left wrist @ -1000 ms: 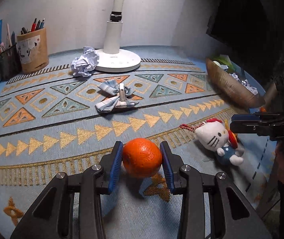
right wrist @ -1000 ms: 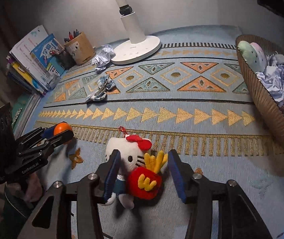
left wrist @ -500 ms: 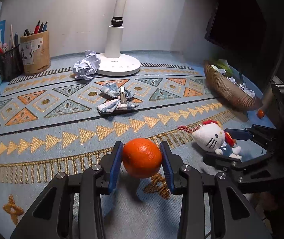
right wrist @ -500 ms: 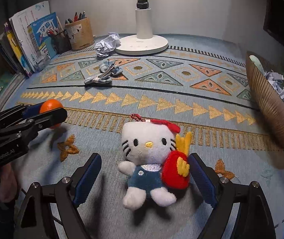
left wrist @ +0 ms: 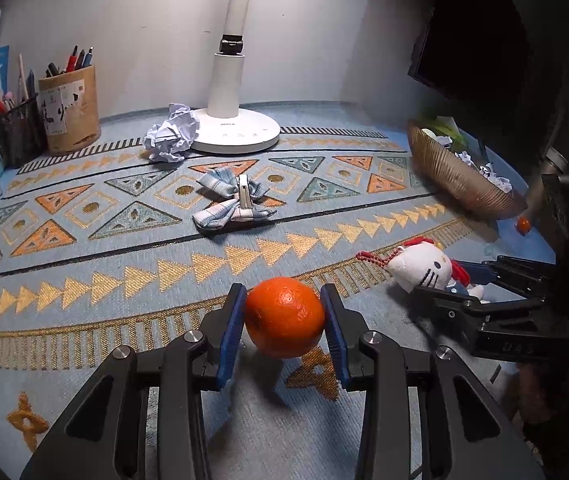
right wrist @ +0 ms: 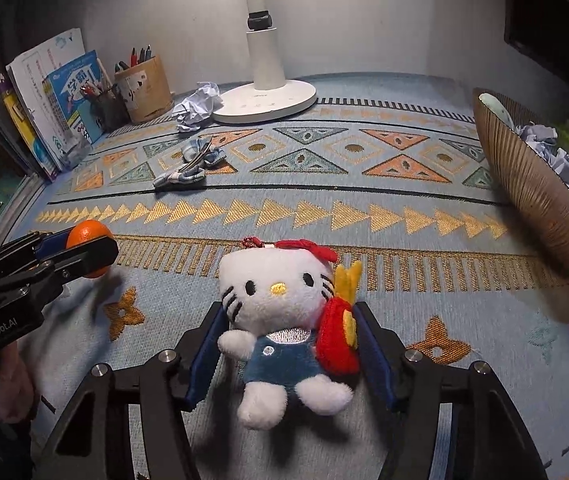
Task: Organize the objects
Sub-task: 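Carry the orange and Hello Kitty plush over the glass bowl and lower them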
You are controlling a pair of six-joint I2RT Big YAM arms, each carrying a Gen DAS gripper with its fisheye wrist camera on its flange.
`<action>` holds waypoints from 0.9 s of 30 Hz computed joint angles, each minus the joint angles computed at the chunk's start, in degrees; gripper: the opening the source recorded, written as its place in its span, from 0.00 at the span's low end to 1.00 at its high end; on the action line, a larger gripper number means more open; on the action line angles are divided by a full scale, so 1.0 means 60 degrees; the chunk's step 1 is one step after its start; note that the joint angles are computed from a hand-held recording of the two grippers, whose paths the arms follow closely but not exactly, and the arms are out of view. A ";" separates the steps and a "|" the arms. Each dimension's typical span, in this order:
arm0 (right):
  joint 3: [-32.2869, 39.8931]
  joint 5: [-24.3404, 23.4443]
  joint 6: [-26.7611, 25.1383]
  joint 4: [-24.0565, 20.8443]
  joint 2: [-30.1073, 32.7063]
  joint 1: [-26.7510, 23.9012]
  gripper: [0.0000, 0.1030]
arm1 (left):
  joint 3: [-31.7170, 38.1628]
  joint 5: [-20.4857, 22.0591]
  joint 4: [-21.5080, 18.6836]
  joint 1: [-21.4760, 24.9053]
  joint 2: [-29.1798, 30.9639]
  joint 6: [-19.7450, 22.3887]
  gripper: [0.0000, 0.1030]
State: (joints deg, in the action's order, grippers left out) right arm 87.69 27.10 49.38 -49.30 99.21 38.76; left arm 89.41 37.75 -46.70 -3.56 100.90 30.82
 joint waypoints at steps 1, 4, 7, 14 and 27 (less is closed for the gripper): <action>-0.0142 -0.0010 0.0048 0.0162 -0.0108 -0.0010 0.58 | -0.0057 -0.0067 0.0105 -0.0011 -0.0052 -0.0094 0.34; -0.0501 -0.0307 0.0280 0.0362 -0.0500 -0.0095 0.58 | -0.0251 -0.0093 0.0345 -0.0078 -0.0295 -0.0488 0.34; -0.1550 -0.1710 0.0806 0.1513 -0.1531 -0.0450 0.58 | -0.0398 -0.0080 0.0559 -0.0353 -0.0690 -0.0881 0.34; -0.2063 0.0671 0.0485 0.0677 -0.3905 -0.0577 0.58 | 0.0819 0.0667 -0.0027 -0.1527 -0.0775 -0.2437 0.34; -0.2605 0.2535 0.1186 -0.0306 -0.5424 -0.2621 0.58 | 0.1878 -0.0688 0.1013 -0.4293 -0.0141 -0.2968 0.34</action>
